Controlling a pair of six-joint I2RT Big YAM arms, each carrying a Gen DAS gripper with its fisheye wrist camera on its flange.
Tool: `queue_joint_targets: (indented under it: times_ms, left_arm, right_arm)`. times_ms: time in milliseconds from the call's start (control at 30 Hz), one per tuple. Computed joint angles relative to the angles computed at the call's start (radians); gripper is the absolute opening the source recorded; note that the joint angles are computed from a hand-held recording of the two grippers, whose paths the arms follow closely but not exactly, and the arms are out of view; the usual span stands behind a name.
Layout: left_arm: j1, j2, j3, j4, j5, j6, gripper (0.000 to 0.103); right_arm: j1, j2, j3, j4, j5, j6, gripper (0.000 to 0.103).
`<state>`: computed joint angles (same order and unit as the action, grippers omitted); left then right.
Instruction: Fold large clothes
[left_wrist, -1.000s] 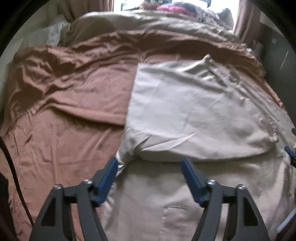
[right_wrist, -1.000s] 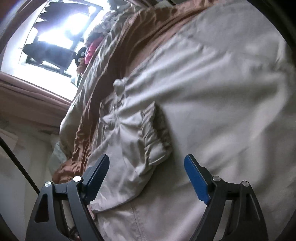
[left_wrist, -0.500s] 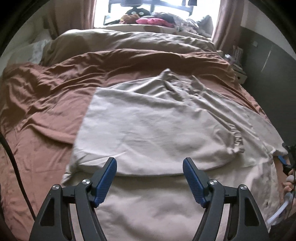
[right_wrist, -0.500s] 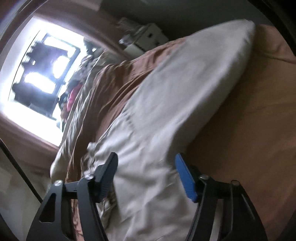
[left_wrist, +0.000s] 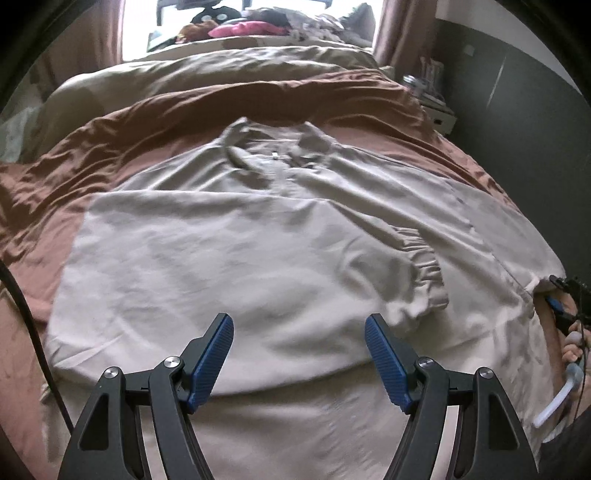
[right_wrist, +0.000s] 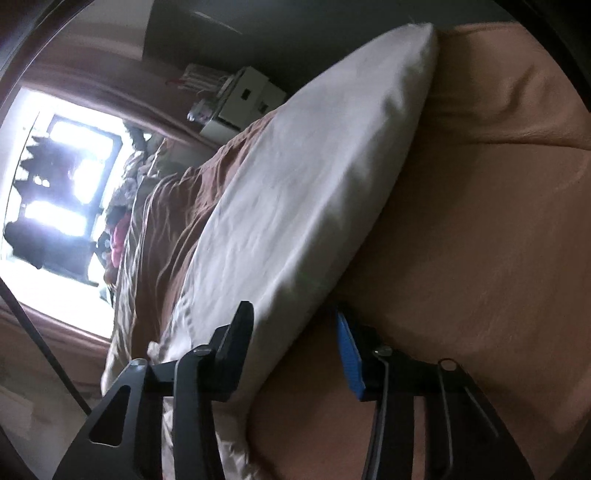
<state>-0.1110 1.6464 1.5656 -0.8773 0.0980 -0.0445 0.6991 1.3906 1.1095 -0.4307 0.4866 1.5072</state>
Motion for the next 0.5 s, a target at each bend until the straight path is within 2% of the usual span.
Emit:
queue_joint_targets:
  times_ms: [167, 200, 233, 267, 367, 500]
  left_arm:
    - [-0.041, 0.07, 0.053, 0.011, 0.011, -0.022, 0.075]
    - [-0.048, 0.084, 0.064, 0.008, 0.017, -0.027, 0.075]
    - [-0.056, 0.097, 0.073, 0.006, 0.023, -0.03, 0.075]
    - [-0.062, 0.106, 0.079, 0.005, 0.026, -0.031, 0.075]
    - [-0.084, 0.138, 0.103, -0.004, 0.032, -0.025, 0.075]
    - [-0.103, 0.182, 0.137, -0.033, 0.038, -0.028, 0.075]
  right_arm:
    - [-0.014, -0.017, -0.039, 0.064, -0.007, -0.023, 0.03]
    - [-0.018, -0.015, -0.043, 0.08, -0.005, -0.037, 0.022]
    - [-0.021, -0.015, -0.053, 0.094, -0.006, -0.048, 0.009]
    - [-0.025, -0.014, -0.061, 0.108, -0.011, -0.06, 0.004]
    - [-0.011, -0.023, -0.074, 0.146, 0.017, -0.089, 0.001]
    - [0.042, -0.03, -0.009, 0.112, 0.107, -0.19, 0.0]
